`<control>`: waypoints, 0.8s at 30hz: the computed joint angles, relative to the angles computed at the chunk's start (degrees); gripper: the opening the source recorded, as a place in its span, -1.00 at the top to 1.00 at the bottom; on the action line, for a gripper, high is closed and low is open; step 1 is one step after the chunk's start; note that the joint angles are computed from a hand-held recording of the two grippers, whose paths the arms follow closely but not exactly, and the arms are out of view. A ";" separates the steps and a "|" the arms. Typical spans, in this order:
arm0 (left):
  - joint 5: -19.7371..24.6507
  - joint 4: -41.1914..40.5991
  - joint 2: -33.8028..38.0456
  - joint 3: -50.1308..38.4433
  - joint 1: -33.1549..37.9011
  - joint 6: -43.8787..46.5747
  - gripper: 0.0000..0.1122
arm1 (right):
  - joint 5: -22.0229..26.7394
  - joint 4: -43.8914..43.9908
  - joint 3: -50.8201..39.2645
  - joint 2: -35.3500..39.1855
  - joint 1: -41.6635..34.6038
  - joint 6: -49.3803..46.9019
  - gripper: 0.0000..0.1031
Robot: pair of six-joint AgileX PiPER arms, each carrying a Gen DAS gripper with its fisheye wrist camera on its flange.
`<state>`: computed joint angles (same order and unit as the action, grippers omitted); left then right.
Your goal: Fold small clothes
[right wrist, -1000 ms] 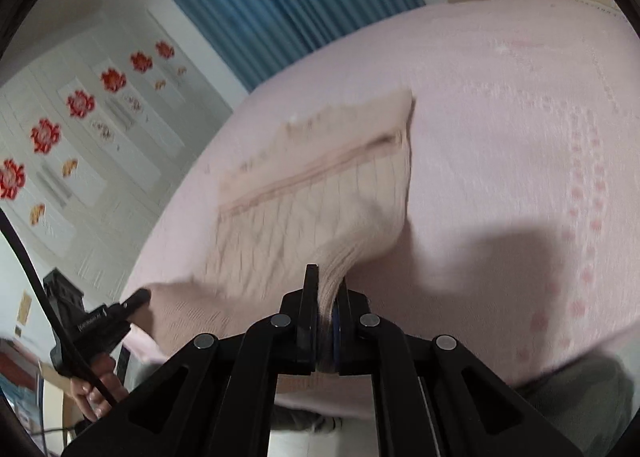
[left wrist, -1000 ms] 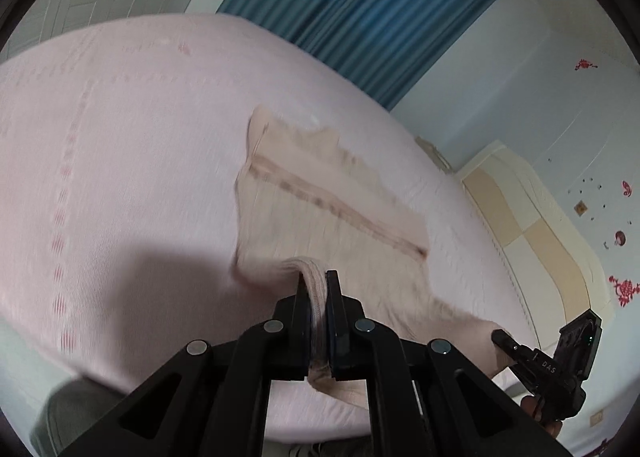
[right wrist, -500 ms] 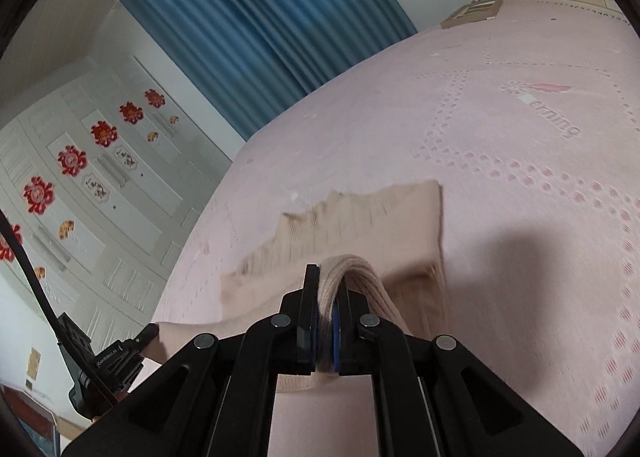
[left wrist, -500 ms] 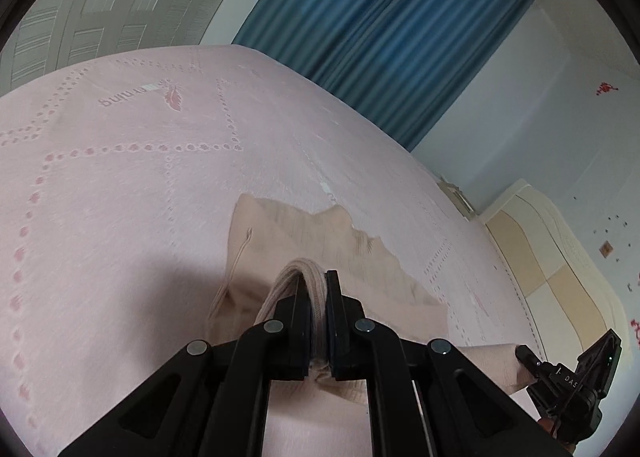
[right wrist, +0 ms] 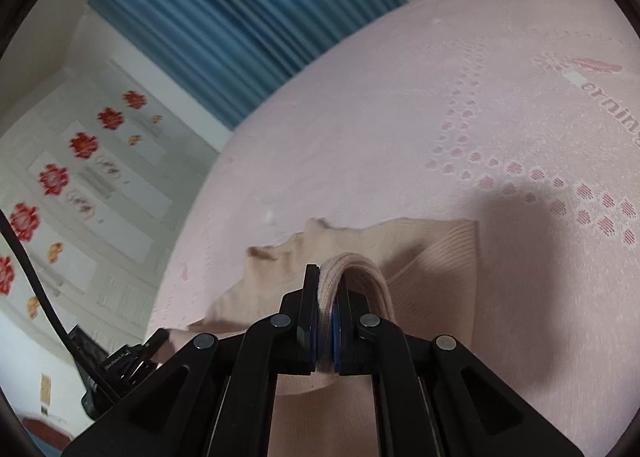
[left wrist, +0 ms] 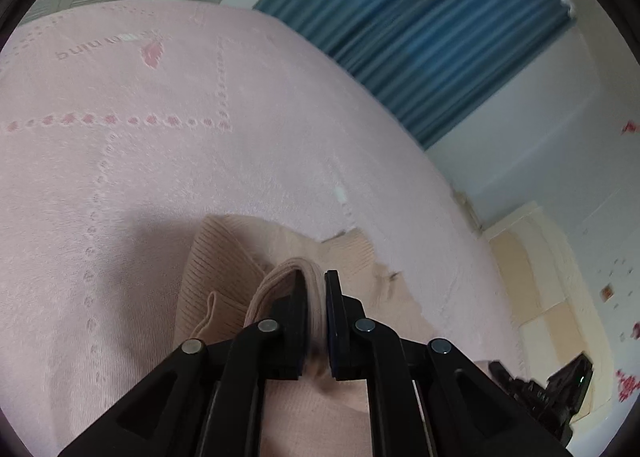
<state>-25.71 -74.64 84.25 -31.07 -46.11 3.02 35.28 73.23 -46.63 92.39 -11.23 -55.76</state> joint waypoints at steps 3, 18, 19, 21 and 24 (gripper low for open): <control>-0.81 1.38 1.41 0.54 -0.81 -1.11 0.42 | -5.54 0.69 0.96 2.20 1.69 0.62 0.69; -6.75 -10.40 5.76 -1.84 -4.85 11.34 -0.21 | -15.65 1.23 6.49 1.61 5.28 -12.47 0.43; -7.40 -14.01 6.79 -3.29 -5.15 15.46 -0.21 | -17.48 0.14 6.33 1.82 6.57 -11.90 0.43; -8.55 -17.82 8.26 -4.94 -5.66 19.92 -0.20 | -20.19 -2.18 6.25 2.08 8.58 -10.24 0.43; -12.15 -23.85 10.47 -7.88 -6.80 27.63 -0.06 | -22.52 -0.41 6.35 2.40 10.30 -11.45 0.44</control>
<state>-37.86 -98.48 94.72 -38.95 -52.91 30.65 12.76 72.82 -40.27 94.79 -0.93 -67.21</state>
